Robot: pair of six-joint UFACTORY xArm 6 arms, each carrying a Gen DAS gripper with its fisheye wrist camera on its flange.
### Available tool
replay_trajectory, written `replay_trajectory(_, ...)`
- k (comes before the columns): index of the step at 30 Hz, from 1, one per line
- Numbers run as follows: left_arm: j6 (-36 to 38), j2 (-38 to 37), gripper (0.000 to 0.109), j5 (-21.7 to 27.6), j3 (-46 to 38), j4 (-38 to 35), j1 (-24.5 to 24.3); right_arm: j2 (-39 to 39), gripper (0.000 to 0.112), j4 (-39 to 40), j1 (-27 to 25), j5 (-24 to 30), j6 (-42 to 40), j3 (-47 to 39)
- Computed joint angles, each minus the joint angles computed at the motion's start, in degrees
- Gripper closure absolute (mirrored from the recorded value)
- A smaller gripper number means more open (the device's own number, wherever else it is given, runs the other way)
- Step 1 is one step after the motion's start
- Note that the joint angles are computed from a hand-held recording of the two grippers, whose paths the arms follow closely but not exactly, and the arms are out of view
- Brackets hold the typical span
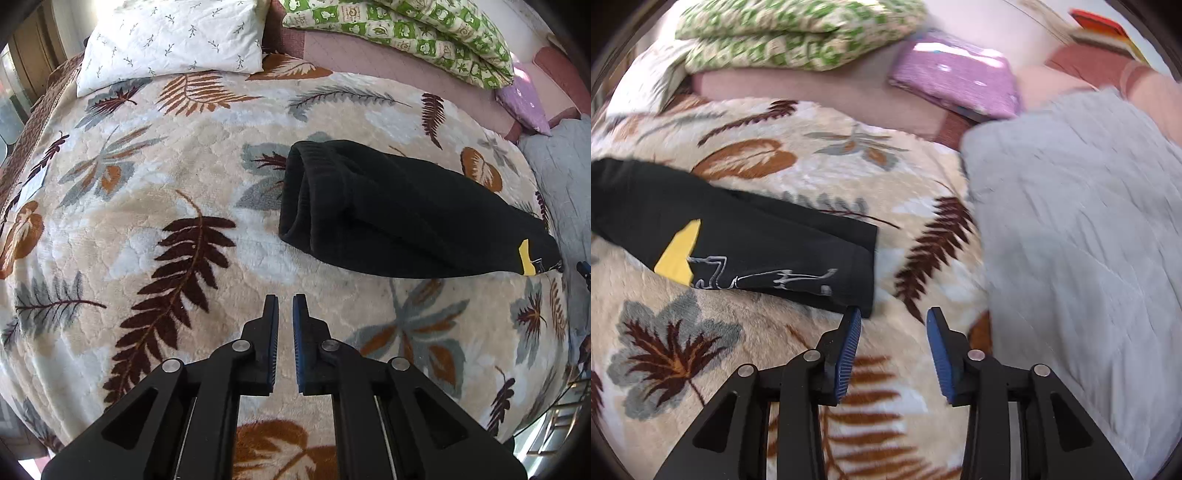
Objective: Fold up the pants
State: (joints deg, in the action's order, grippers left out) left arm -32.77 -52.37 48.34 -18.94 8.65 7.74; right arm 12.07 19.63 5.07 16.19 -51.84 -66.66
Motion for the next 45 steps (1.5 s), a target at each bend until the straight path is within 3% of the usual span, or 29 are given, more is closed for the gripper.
replay_trajectory(3,4.79,-0.53,0.102,0.05,-1.61,-6.23,4.57,-1.56,0.072,10.66,-3.28,11.26,0.27,-4.32)
replay_trajectory(4,5.98,0.44,0.096,-0.66,-2.36,-8.05,5.9,-1.23,0.067,14.29,-4.76,16.74,1.95,-7.01)
replay_trajectory(5,7.88,2.22,0.083,-1.35,-3.62,-10.6,7.35,-0.51,0.057,17.75,-6.06,21.95,3.66,-9.61)
replay_trajectory(7,9.72,6.56,0.061,-2.37,-6.44,-14.41,9.06,1.81,0.048,23.03,-8.09,30.84,8.32,-14.3)
replay_trajectory(10,11.47,13.4,0.056,-3.92,-10.45,-17.81,9.19,6.13,0.048,27.75,-9.28,39.64,15.72,-19.44)
replay_trajectory(14,8.13,20.59,0.056,-4.63,-14.55,-14.01,7.68,9.25,0.048,28.62,-8.17,40.55,21.81,-21.02)
replay_trajectory(20,12.55,25.26,0.056,-5.27,-15.97,-22.1,8.57,13.94,0.048,25.92,-7.33,37.32,25.39,-25.23)
replay_trajectory(29,17.68,28.74,0.056,-5.77,-17.41,-31.77,8.72,23.07,0.048,23.37,-6.52,41.08,27.71,-35.46)
replay_trajectory(31,16.97,28.64,0.057,-6.4,-17.37,-30.81,8.14,24.3,0.049,23.21,-6.27,42.48,27.54,-36.92)
replay_trajectory(33,16.41,27.72,0.059,-7.83,-16.7,-29.26,7.43,25.34,0.063,22.29,-6.07,45.34,27.09,-38.65)
replay_trajectory(35,15.64,26.71,0.087,-9.43,-15.86,-28.75,7.21,24.08,0.104,18.39,-5.05,44.73,25.87,-37.71)
replay_trajectory(39,14.71,25.73,0.087,-11.63,-15.15,-31.14,7.57,19.5,0.104,13.84,-3.79,41.77,21.89,-33.19)
replay_trajectory(45,15.4,21.69,0.088,-15.88,-14.81,-36.2,9.81,16.82,0.104,16.93,-2.35,39.18,20.48,-34.57)
